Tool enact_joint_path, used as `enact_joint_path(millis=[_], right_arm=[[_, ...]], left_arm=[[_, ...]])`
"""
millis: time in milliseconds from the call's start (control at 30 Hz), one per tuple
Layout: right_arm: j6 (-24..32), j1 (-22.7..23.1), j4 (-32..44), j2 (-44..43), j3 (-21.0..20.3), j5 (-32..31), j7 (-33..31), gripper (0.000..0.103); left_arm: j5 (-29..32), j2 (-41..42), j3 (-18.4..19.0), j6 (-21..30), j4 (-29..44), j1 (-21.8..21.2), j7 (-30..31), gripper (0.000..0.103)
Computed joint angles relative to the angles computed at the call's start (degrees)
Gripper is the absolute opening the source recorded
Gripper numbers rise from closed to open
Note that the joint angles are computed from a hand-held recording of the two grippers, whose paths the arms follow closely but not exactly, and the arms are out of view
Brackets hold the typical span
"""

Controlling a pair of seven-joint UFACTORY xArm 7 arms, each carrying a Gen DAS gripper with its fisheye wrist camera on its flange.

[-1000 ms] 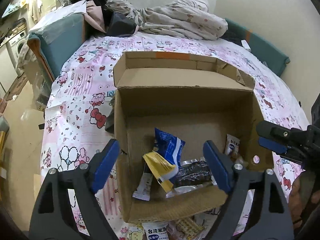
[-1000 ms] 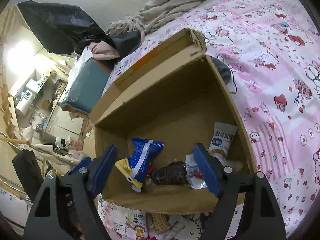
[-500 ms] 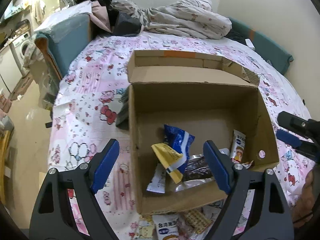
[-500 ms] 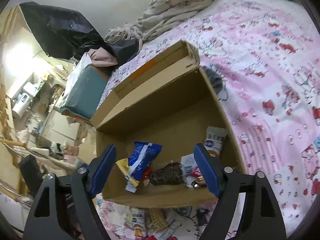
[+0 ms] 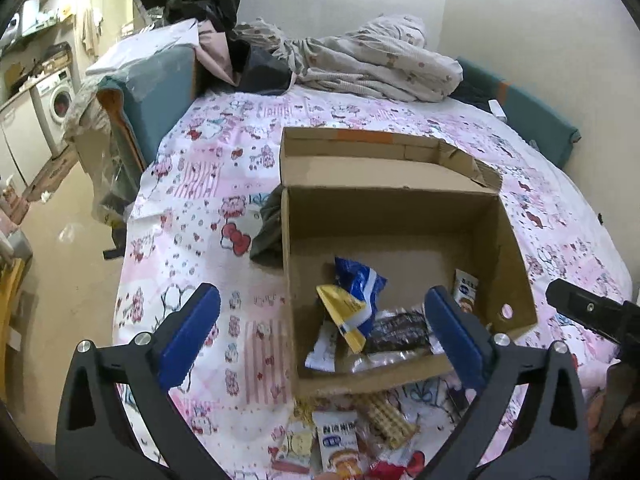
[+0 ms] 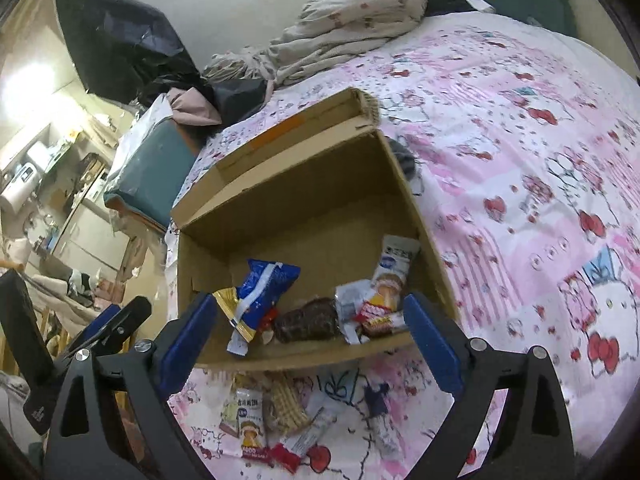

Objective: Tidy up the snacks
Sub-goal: 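Move both grippers back to the snacks beside the box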

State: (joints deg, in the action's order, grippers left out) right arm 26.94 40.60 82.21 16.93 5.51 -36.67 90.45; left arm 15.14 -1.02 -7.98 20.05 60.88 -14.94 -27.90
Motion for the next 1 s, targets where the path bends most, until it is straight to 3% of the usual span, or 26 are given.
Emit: enact_joint_path(millis=[300,467,600,700,1000], right_arm=[[-0.74,-0.67,-3.78,-2.76,2.36,1.19,-0.77,0.097],[0.83,-0.71,-4.38,-2.62,3.68,5.0,-3.77,0.097],[8.18,-0.14,-3.64,-2.3,3.91,7.77,-4.3,0.097],[8.34,-1.16,-5.5,-3.26,4.59,10.58,-5.11,0.097],[11.59,-2.04,-8.6,-6.48,5.74,9.91,-0.98,0.097]], left_arm=[[-7.88,-5.73,-0.07,5.92,-5.01,0.22,3.29,0.101],[-5.66,-8.65,-0.8,7.18,-7.6,1.54,1.78,0.101],[-8.06,-10.21,-0.43,7.58,-9.45,1.38,3.31,0.101],[-8.5,-10.26,-0.77,8.49,-10.05,1.24,4.56,0.101],[-7.37,-9.42,-2.08,9.57,-9.81,0.32,6.42,0.101]])
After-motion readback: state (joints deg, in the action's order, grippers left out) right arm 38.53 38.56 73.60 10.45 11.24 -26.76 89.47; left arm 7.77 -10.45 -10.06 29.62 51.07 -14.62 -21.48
